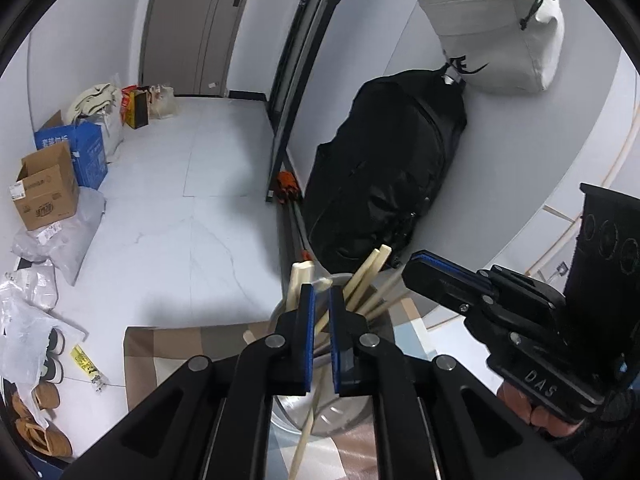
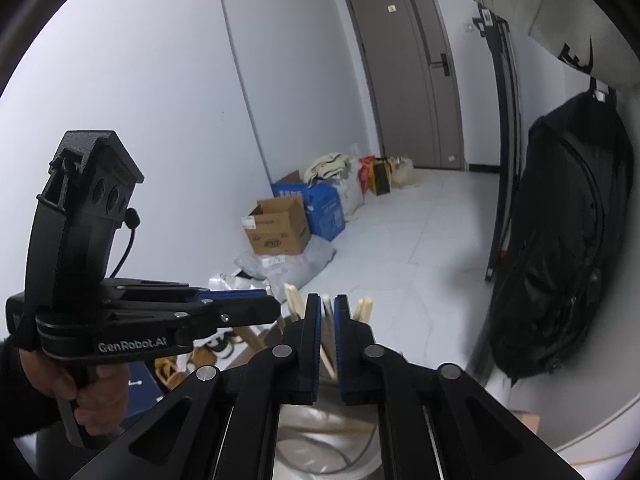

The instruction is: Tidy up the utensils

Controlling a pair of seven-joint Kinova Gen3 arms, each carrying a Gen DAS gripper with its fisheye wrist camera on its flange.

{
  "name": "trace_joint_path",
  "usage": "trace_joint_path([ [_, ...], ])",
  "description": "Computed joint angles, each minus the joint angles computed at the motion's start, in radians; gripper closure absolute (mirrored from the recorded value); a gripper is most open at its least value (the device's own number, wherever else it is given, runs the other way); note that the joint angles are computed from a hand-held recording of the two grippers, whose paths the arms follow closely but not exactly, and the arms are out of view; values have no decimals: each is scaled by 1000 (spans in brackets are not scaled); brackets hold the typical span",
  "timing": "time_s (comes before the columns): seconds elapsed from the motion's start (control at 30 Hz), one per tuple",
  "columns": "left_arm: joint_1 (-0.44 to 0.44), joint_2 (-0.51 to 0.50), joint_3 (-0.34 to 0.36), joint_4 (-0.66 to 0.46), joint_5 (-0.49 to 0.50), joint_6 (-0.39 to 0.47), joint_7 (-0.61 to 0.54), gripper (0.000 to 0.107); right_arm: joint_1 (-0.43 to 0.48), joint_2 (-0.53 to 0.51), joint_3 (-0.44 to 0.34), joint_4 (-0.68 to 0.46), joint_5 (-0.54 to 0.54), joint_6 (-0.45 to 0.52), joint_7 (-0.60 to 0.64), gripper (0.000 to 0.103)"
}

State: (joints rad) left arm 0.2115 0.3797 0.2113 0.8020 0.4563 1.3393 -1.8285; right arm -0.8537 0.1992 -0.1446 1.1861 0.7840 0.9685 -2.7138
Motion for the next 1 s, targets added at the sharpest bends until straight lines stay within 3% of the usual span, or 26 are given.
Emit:
trace_joint_path([
  [0.03, -1, -3, -1, -6, -2, 6, 2, 97, -5, -10, 2, 13, 12, -6, -17, 93],
  [0.07, -3, -5, -1, -15, -1, 15, 4, 91, -5, -25, 2, 32, 23, -23, -41, 82],
  [0.13, -8, -26, -5, 10, 2, -11, 0, 66, -6, -48, -8, 60, 55, -40, -97, 67],
  [0.3, -7, -105, -21, 94, -13, -91, -4, 62, -34, -82, -53, 93, 183, 47, -227, 51],
  [0.4, 6, -157, -36, 157, -45, -158, 25, 54, -51, -96, -85, 108, 249, 111, -298, 41],
  [0.47, 18, -202, -44, 215, -70, -221, 51, 50, -60, -105, -105, 116, 279, 145, -322, 31],
  [0.7, 35, -309, -54, 342, -138, -359, 126, 38, -116, -120, -175, 142, 415, 260, -387, 13],
  [0.77, 36, -337, -55, 378, -140, -396, 132, 34, -140, -116, -189, 150, 458, 297, -402, 3],
  [1.0, 66, -427, -34, 509, -262, -525, 220, 22, -213, -112, -224, 198, 556, 393, -497, 0],
])
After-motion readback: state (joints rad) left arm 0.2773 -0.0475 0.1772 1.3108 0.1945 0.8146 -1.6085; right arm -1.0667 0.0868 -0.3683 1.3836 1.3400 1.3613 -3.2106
